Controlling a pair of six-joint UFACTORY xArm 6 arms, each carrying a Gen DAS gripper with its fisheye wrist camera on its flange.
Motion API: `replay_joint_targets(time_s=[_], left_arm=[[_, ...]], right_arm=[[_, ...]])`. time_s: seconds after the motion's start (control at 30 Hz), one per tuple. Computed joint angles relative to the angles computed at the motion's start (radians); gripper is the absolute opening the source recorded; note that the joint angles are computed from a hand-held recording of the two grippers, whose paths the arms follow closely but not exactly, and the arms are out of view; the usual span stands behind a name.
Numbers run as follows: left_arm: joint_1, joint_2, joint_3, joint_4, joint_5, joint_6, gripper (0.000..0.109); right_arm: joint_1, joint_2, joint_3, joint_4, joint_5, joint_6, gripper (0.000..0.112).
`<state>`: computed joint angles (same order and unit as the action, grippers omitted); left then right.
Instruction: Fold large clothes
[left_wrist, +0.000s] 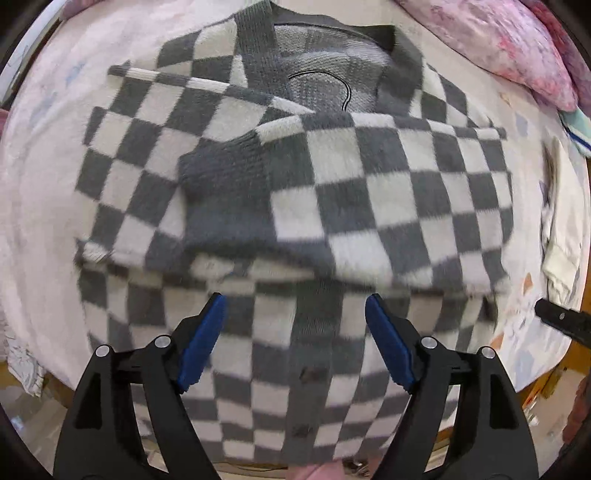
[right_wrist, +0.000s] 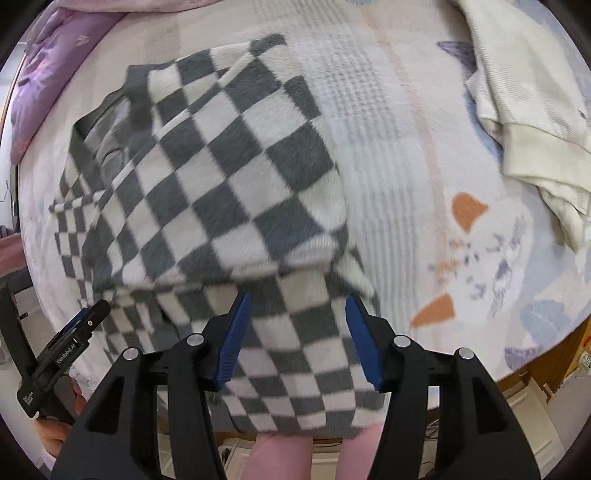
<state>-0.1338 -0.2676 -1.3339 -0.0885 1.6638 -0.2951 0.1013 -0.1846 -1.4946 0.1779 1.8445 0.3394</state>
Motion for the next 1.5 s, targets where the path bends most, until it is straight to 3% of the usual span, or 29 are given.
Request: replay_joint_targets(time_s=[0.13,0.4,0.47,0.53,0.63,0.73,0.8,0.97,1.17,1.3,1.43,1.5], left_arm=[[0.017,-0.09,-0.031,-0.014,0.1,0.011,0.078],[-0.029,-0.148,-0.211,0.05,0.325,0.068,0.078],[-0.035,-0.16,-0.263,0.051,0.368,0.062,0.078],[-0.03,-0.174,-0.298,0.035,0.395,0.049,0.079],[-0.065,-0.203,-0.332,0.067,0.409,0.023,0.079],[-0.1,-0.227,-0.367,0.076,0.427,-0.026,0.08],[-0.121,-0.247,-0.385,0.074,0.421,-0.065,0.09],[-0.225,-0.28,-0.46,0.094,0.436,-0.188,0.091],[-0.479,-0.288,-0.54,0.238,0.533,-0.385,0.092],[-0.544,-0.283,-0.594,0.26,0.591,-0.455,0.093],[-0.511,-0.295,-0.606,0.272,0.592,-0.442,0.093],[-0.408,-0.306,-0.587,0.226,0.575,-0.363,0.094]], right_arm=[[0.03,-0.046,-0.056,0.004,0.078,0.055,0.052],[0.156,-0.14,-0.168,-0.002,0.232,0.203,0.053],[0.168,-0.161,-0.208,0.023,0.255,0.231,0.058],[0.191,-0.171,-0.242,0.022,0.26,0.231,0.073],[0.266,-0.169,-0.319,-0.029,0.266,0.213,0.085],[0.284,-0.188,-0.338,-0.003,0.236,0.202,0.09],[0.295,-0.209,-0.334,0.005,0.216,0.219,0.093],[0.356,-0.255,-0.349,0.001,0.213,0.231,0.094],[0.42,-0.324,-0.346,0.0,0.227,0.282,0.094],[0.448,-0.348,-0.352,-0.003,0.248,0.331,0.094],[0.478,-0.344,-0.358,-0.014,0.246,0.368,0.094],[0.479,-0.345,-0.353,-0.013,0.248,0.385,0.094]])
